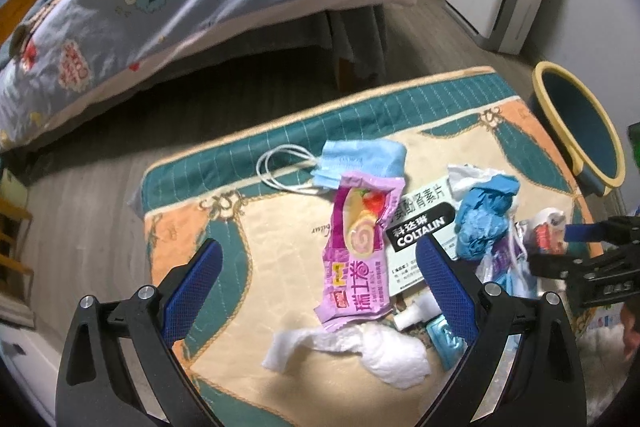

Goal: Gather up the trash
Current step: 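Grasp the pink wrapper with the left tool while the right tool grasps the red floral bag, then carry both items over the bin and open both tools to drop them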

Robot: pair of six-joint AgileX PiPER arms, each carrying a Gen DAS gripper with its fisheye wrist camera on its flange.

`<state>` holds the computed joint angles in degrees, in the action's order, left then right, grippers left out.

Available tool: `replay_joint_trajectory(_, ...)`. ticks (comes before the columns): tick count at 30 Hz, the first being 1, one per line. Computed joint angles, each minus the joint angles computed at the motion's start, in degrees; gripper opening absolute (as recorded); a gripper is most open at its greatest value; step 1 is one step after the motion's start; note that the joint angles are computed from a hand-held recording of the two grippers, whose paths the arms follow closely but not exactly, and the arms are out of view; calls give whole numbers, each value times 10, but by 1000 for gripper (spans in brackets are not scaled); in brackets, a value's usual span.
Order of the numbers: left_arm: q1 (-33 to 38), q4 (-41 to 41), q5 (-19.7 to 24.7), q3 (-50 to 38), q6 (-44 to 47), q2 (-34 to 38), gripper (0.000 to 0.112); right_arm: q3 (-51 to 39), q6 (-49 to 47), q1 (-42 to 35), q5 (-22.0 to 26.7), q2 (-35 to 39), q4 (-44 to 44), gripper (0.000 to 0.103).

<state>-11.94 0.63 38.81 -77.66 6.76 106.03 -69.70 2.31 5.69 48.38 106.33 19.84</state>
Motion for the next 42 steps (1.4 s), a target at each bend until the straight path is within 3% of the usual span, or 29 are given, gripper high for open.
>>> replay_joint_trajectory(7,2,-16,20,-33,9,52,96,-1,0,-38,9,-30,26,89)
replay_joint_trajectory(14,-9,-13,16,-49,2,83,93,-22,6,-42,0,-42,-13,89)
replay_joint_trajectory(16,1,-43,27,-61,11,96,83,-27,-2,-45,0,-39,-15,89)
replay_joint_trajectory(18,12,-81,57,-84,31,115,48,-31,-7,-45,-1,-36,-12,89)
replay_joint_trajectory(20,22,-120,79,-96,62,125,32,-33,-13,-45,-3,-34,-11,89)
replay_joint_trajectory(21,20,-114,77,-96,62,123,16,-34,-12,-44,-5,-34,-13,89)
replay_joint_trajectory(22,16,-105,80,-99,60,122,13,-36,-13,-45,-5,-34,-14,89)
replay_joint_trajectory(42,-24,-71,26,-68,43,-17,9,-69,-34,-105,-23,-86,-34,89)
